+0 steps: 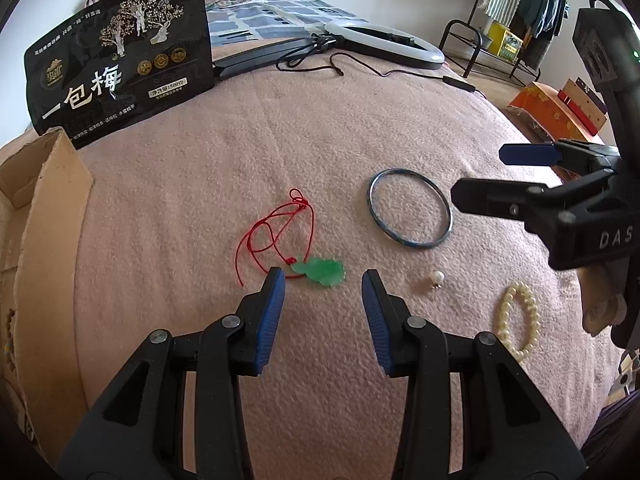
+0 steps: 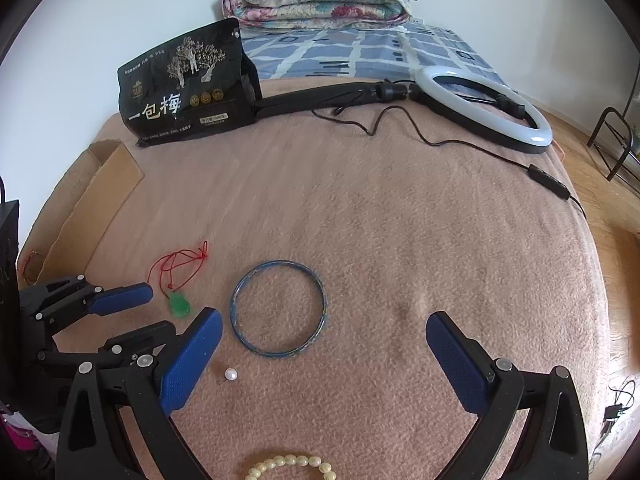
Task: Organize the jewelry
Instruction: 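Close the left gripper on the green jade pendant while the right grips the blue bangle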
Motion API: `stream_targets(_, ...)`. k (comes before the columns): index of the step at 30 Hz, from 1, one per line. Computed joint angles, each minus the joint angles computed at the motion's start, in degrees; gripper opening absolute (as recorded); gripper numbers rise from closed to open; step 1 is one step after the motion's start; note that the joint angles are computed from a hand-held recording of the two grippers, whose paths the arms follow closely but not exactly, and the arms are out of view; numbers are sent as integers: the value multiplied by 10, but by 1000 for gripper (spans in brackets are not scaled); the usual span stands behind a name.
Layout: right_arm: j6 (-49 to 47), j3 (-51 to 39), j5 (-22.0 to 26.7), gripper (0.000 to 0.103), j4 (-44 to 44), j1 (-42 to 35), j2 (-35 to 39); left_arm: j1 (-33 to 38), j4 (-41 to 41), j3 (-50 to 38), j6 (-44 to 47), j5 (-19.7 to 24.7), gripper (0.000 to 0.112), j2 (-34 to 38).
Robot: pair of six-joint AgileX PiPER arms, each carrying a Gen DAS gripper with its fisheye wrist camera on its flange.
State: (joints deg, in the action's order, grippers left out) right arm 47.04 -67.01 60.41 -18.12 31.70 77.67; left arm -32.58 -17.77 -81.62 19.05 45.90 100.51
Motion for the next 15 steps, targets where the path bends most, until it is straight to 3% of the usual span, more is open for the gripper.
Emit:
stream_targets(14,-24,3,-24,103,13,-2,19,-14,27,-12,5,-25,41,30)
stream_targets(15,-26,3,-24,103,13,-2,21,-15,32,-9,5,-30,36,30)
